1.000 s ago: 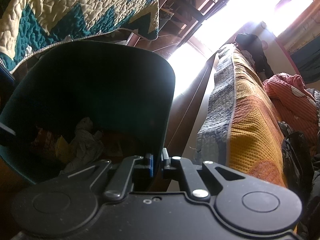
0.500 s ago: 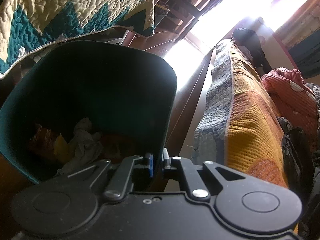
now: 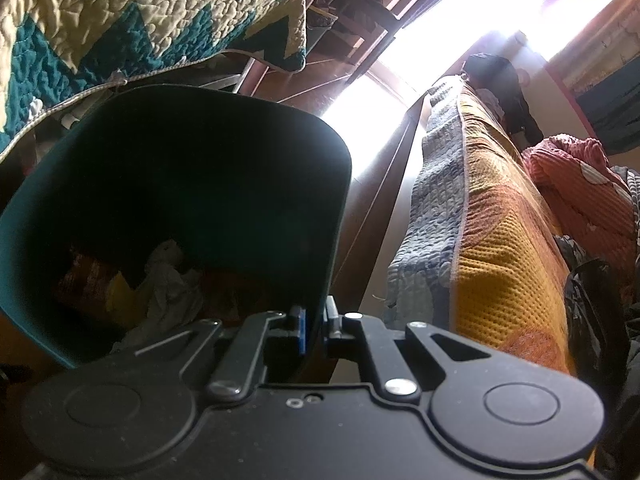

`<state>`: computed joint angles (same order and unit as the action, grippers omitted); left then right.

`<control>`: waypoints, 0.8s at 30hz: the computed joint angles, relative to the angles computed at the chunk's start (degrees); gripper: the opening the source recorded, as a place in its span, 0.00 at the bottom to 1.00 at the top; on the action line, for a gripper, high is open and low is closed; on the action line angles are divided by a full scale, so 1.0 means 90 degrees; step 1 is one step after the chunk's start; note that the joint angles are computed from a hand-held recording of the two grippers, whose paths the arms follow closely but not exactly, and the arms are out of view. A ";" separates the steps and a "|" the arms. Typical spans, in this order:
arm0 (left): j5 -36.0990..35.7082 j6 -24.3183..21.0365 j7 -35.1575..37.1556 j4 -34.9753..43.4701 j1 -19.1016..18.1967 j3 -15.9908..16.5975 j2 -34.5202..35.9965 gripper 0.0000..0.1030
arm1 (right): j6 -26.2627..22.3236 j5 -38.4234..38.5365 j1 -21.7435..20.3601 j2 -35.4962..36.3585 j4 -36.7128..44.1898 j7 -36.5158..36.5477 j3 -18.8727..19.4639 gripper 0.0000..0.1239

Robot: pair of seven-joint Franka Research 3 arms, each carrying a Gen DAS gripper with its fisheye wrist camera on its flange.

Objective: Collect trash
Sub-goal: 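Lower the left tool onto the white-green printed packet and grasp it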

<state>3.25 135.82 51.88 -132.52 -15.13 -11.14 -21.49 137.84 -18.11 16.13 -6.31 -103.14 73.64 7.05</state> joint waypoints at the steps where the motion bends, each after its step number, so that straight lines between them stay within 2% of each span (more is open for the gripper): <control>1: 0.0122 -0.0037 -0.0133 0.0037 0.0038 -0.0094 0.0105 0.84 | -0.0034 -0.0078 -0.0009 0.0034 0.0039 0.0062 0.0013 0.06; 4: 0.0268 -0.0102 -0.0345 0.0189 0.0053 -0.0186 0.0441 0.84 | -0.0176 -0.0222 -0.0010 0.0165 0.0202 0.0225 0.0010 0.06; 12: 0.0603 0.0131 -0.0793 0.0511 0.0095 -0.0251 0.1149 0.84 | -0.0334 -0.0132 0.0057 0.0352 0.0451 0.0173 -0.0085 0.07; 19: 0.0793 -0.0114 -0.1841 0.1005 0.0137 -0.0295 0.1836 0.84 | -0.0288 0.0051 0.0123 0.0421 0.0545 -0.0152 -0.0126 0.07; 24: 0.0884 -0.0370 -0.2244 0.1389 0.0069 -0.0310 0.2292 0.84 | -0.0185 0.0262 0.0132 0.0437 0.0551 -0.0341 -0.0150 0.07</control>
